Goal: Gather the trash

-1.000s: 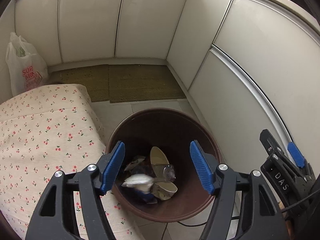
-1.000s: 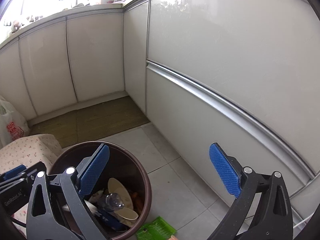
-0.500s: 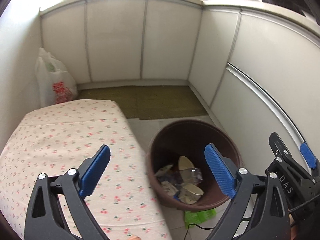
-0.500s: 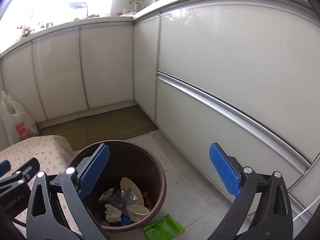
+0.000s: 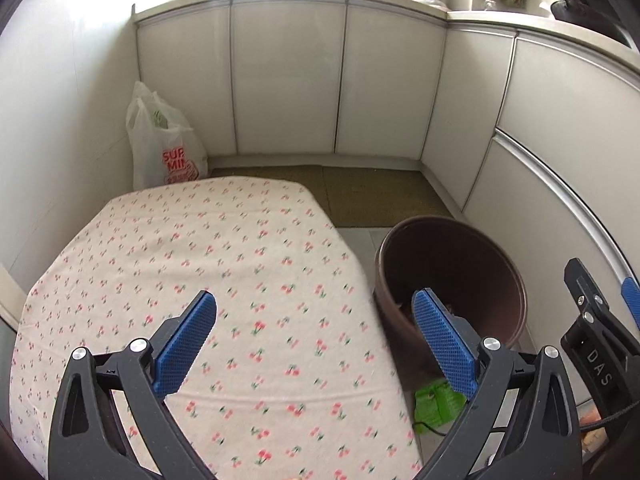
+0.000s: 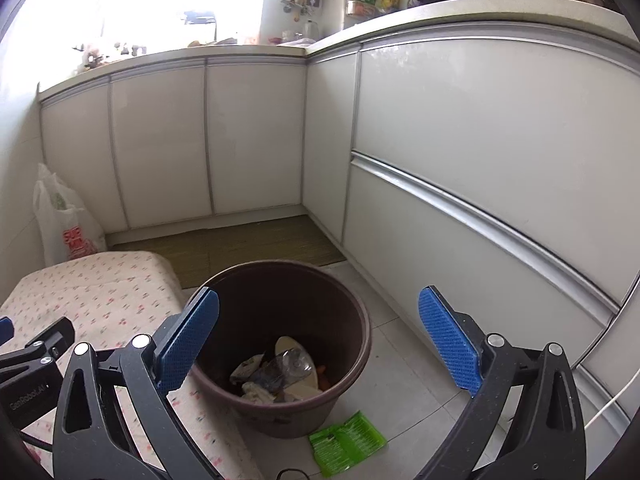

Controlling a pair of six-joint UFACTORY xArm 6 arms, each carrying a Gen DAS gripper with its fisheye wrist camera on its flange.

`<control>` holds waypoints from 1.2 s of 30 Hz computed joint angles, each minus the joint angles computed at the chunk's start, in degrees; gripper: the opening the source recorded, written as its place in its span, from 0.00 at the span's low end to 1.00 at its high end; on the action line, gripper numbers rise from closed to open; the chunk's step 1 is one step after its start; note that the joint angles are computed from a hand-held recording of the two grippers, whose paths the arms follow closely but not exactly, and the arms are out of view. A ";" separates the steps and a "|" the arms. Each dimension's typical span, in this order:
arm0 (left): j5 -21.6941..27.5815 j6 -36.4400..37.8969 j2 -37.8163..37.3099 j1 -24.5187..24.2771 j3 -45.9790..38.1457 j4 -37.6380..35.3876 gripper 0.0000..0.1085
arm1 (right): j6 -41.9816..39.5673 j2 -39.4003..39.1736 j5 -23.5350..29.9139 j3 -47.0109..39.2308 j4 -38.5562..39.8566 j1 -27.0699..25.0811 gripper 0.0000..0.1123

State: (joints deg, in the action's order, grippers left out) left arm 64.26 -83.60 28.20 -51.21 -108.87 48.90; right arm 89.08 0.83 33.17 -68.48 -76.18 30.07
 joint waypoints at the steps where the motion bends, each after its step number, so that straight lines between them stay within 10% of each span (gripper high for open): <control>1: -0.81 -1.21 -1.62 -0.11 2.44 0.12 0.89 | -0.05 -0.27 -0.39 0.43 0.00 0.28 0.85; 36: 1.84 -8.64 -9.67 -1.93 13.21 0.67 0.89 | 1.04 -2.42 -4.34 3.45 -2.47 3.42 0.85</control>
State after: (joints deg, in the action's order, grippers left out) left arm 66.10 -92.24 18.53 -53.14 -95.66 49.57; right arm 90.12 -1.59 28.83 -65.03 -78.66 33.49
